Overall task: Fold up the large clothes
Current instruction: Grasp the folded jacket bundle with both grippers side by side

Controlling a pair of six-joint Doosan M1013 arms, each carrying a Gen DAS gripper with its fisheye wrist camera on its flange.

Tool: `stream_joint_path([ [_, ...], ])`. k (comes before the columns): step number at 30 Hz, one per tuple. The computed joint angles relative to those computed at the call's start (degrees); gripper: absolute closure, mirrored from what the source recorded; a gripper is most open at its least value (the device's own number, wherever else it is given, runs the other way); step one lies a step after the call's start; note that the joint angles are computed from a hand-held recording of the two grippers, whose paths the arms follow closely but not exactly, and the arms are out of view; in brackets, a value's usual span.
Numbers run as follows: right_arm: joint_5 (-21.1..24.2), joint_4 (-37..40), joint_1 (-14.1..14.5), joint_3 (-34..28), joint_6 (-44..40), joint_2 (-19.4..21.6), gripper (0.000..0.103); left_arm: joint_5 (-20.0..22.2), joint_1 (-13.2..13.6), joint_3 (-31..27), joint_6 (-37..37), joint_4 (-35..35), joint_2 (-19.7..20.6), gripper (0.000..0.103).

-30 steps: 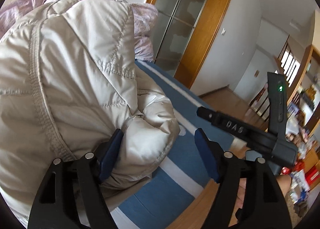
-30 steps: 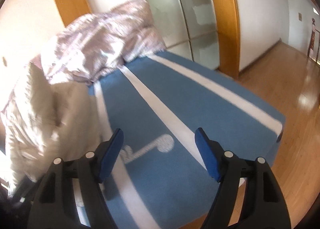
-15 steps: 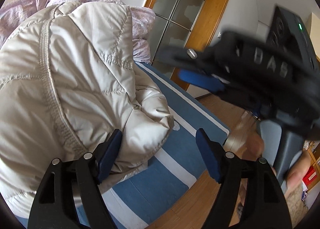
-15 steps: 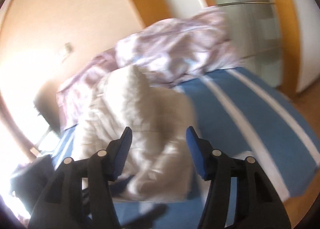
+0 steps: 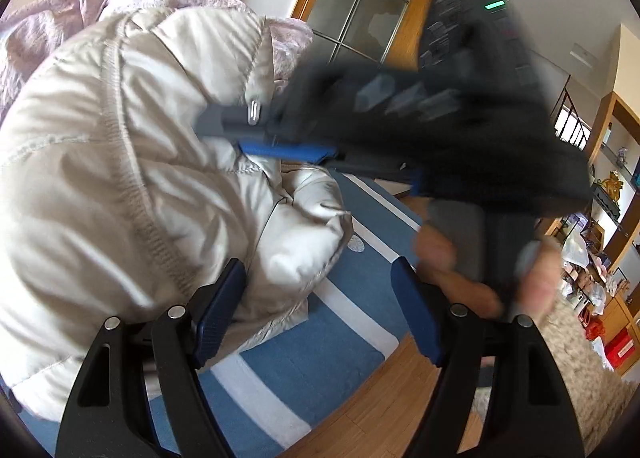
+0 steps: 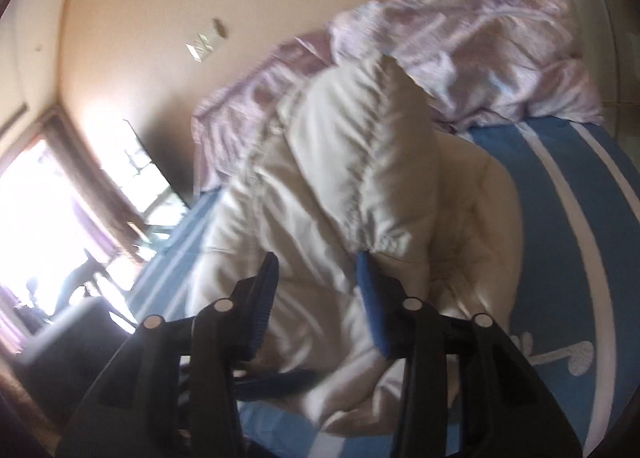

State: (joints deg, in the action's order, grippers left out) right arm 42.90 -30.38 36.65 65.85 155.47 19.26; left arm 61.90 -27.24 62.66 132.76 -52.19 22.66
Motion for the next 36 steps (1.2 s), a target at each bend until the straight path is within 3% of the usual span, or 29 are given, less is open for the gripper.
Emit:
stream_joint_path([
  [2,2.8,1.5,-0.4,-1.0,-0.3,0.9,0.073,-0.5,0.3,0.7,0.8,0.6,-0.8,0.027],
  [4,6.5,0.1,-0.1,-2.4,0.4,2.1,0.073,-2.2,0.9,1.6,0.5,2.0,-1.7,0.024],
  [11,12.8,-3.8,0.7,-4.2,3.9,3.9,0.077,-5.3,2.9,0.3,-3.0,3.9,-2.0,0.024],
  [14,15.7,-5.5,0.9,-5.3,5.1,4.8,0.078,-8.3,3.0,-0.6,-5.3,6.3,-2.0,0.019],
  [22,19.7,-8.9,1.2,-6.0,8.2,5.9,0.078,-13.6,2.6,-6.8,-17.9,20.7,1.2,0.019],
  [30,22.6,-9.9,1.4,-7.1,8.7,6.9,0.078,-12.8,2.0,-10.9,-24.2,29.7,4.2,0.019],
  [36,23.3,-10.4,1.2,-7.0,9.7,7.0,0.077,-12.1,1.8,-12.8,-25.4,30.6,5.5,0.018],
])
